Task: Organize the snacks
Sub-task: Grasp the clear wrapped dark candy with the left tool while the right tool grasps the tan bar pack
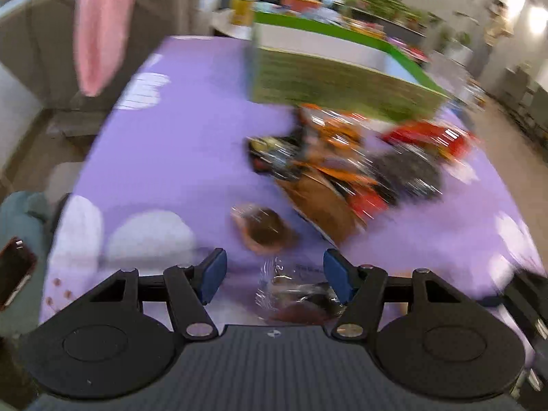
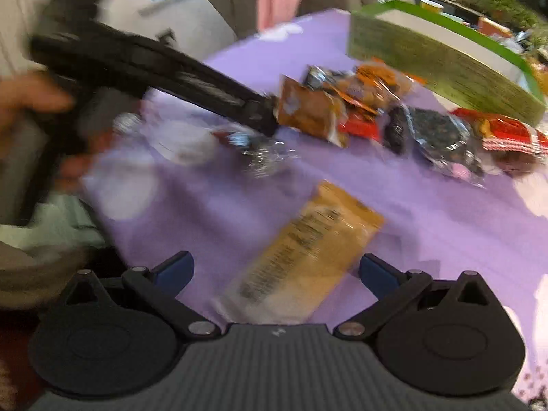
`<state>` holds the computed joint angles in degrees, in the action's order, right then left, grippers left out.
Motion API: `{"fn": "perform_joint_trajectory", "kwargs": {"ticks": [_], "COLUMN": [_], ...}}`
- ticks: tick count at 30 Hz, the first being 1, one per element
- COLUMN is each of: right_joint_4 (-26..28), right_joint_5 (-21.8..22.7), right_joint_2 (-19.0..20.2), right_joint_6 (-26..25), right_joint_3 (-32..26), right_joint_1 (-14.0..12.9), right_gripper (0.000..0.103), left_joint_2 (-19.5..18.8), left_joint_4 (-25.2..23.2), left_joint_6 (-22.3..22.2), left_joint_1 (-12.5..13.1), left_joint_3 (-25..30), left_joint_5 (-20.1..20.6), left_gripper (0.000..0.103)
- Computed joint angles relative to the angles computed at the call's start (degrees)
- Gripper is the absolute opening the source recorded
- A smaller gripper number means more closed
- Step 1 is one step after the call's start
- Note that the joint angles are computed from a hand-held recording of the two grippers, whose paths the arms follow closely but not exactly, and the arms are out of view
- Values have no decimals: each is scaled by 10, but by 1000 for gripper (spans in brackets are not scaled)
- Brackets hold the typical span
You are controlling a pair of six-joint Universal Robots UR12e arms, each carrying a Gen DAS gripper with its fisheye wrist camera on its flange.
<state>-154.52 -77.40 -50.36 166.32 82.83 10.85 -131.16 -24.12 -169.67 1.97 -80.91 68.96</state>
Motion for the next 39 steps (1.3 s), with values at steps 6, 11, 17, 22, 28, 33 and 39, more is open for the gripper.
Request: {"fn": "perform_joint_trajectory", "kwargs": {"ticks": [6,11,17,22,28,33,39], "right_joint_4": [-22,-38,-78,-55,-60,-68,-81], "right_joint_5": [-63,-136,-57,-51,-36,-34,-24], "right_joint_2": [-1,-3,3,18,20,17,18], "right_joint_6": [33,60,37,35,52,60,52], "right_joint_3": [6,9,12,-15,-14,-6,-3], "right_joint_1": [-11,-14,-25,-24,-30,-32,-35], "right_gripper": [52,52,52,52,52,52,51], "left_joint_2": [34,44,39,21,-1,-2,11], "left_joint_4": [-32,-28,-127,-133,-144,-122,-103], "left_joint_6": [79,21,-13,-54,-44,1,-22], "left_joint_1": [5,8,10,-8,-33,-49,-49], "left_joint_3": [-43,-49,-20,12,55,51,28], "left_joint_5": [-22,-6,-38,6,77,130,157], "left_gripper": [59,59,59,59,59,59,59]}}
